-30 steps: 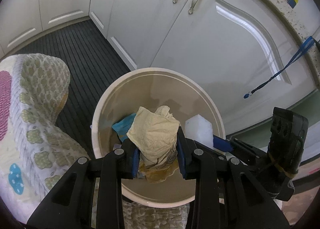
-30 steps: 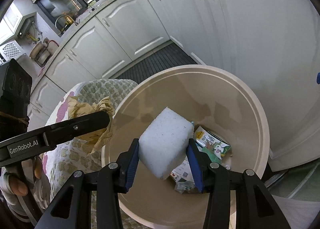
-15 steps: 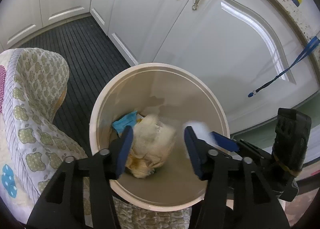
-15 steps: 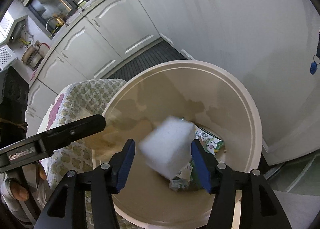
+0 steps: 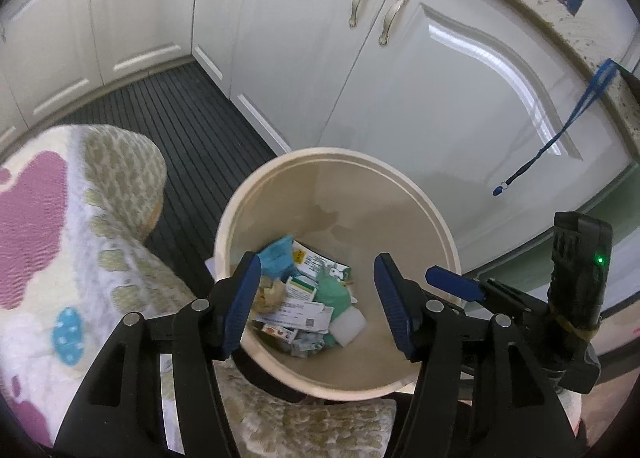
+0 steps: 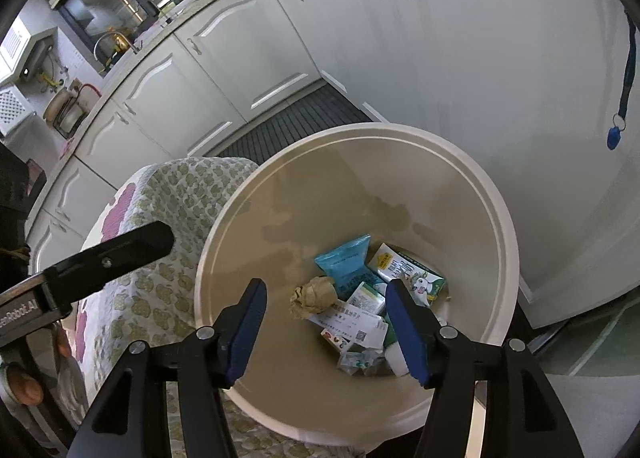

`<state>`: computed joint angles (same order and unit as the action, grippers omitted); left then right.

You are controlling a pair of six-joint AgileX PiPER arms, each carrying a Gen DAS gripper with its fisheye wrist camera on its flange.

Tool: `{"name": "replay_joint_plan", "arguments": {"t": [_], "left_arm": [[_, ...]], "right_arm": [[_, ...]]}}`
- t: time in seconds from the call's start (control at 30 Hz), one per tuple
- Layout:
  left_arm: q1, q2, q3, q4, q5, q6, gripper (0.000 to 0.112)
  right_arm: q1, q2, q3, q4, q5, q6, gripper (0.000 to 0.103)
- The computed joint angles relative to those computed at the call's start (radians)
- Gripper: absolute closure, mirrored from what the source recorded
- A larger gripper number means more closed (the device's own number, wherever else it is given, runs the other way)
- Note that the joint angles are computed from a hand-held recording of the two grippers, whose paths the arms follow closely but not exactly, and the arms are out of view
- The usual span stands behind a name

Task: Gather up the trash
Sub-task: 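Move both open tools back to the remaining trash on the quilt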

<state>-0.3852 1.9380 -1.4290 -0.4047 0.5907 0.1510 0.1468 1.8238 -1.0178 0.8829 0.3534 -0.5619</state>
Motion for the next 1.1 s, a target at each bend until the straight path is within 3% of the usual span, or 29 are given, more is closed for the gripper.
{"name": "replay_joint_plan", "arguments": {"t": [0.4,0.6,0.73,0.9,1.1], "left_arm": [[0.043,-0.256,0.265,0.052,-0.122,-0.021,0.055],[0.094,-0.394,0.398,0.061,-0.151,-0.018,0.055],[0.144,-0.504,0.495,0.119,-0.176,-0.057,0.055],[0.248,-0.620,0.588,0.087,-0.169,-0.001,0.055],[0.447,-0.739,0.669,-0.074,-0.101,0.203,0.055]], "right_arm": [[0.148,-0.122,0.047,-0.235,-0.088,0.272,0.039],[0.269,-0.165,0.049,-0.497,-0.122,0.578,0.038],[0.371,-0.171,0.019,-0.757,-0.124,0.851,0.037],[0.474,-0.151,-0.041,-0.923,-0.102,1.025,0.035],[0.573,-0.110,-0.116,-0.990,-0.073,1.080,0.032]]}}
